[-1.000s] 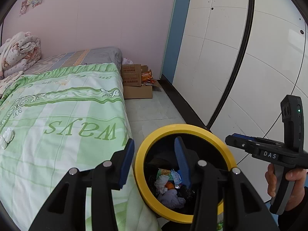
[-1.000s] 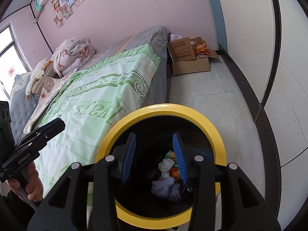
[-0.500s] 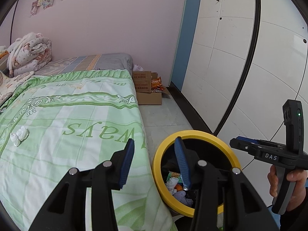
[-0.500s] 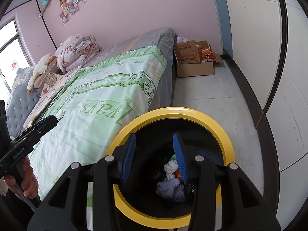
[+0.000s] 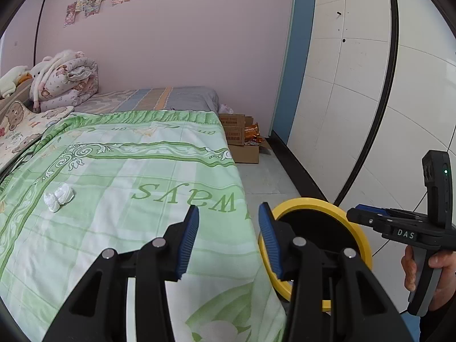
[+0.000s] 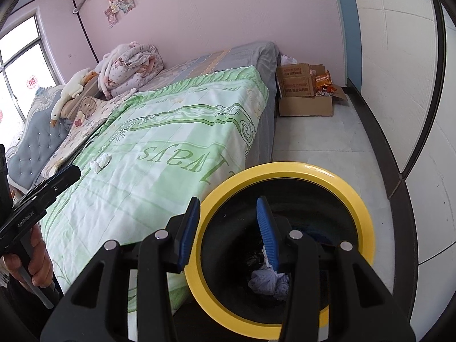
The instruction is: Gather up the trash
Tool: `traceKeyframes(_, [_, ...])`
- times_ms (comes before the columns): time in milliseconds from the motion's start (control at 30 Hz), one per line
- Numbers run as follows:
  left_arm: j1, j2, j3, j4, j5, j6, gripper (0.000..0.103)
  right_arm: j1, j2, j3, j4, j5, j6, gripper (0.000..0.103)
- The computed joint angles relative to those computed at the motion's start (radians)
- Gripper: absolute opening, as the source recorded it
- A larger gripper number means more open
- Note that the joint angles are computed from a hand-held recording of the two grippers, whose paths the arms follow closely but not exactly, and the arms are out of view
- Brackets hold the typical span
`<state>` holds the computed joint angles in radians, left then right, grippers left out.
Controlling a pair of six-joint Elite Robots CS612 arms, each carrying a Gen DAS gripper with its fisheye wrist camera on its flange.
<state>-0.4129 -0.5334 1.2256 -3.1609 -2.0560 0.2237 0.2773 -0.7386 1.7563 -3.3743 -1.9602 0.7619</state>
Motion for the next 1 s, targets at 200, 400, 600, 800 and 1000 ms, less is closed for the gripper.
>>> traceKeyframes(200, [0.019, -0.003, 0.008, -0.032, 0.035, -0.015, 0.043, 0.012, 0.012, -0.043, 0.018, 0.018, -0.038, 0.041])
traceKeyframes(400, [0.04, -0.007, 0.014, -0.05, 0.062, -0.035, 0.043, 0.024, 0.029, -0.091, 0.038, 0.042, -0.073, 0.045])
traceKeyframes(600, [0.058, -0.012, 0.026, -0.063, 0.086, -0.047, 0.043, 0.042, 0.047, -0.145, 0.076, 0.049, -0.121, 0.045])
traceKeyframes(800, [0.077, -0.013, 0.035, -0.074, 0.106, -0.063, 0.045, 0.053, 0.07, -0.197, 0.106, 0.076, -0.151, 0.045])
traceKeyframes(1000, [0.094, -0.015, 0.047, -0.081, 0.125, -0.077, 0.045, 0.064, 0.093, -0.249, 0.13, 0.11, -0.18, 0.045])
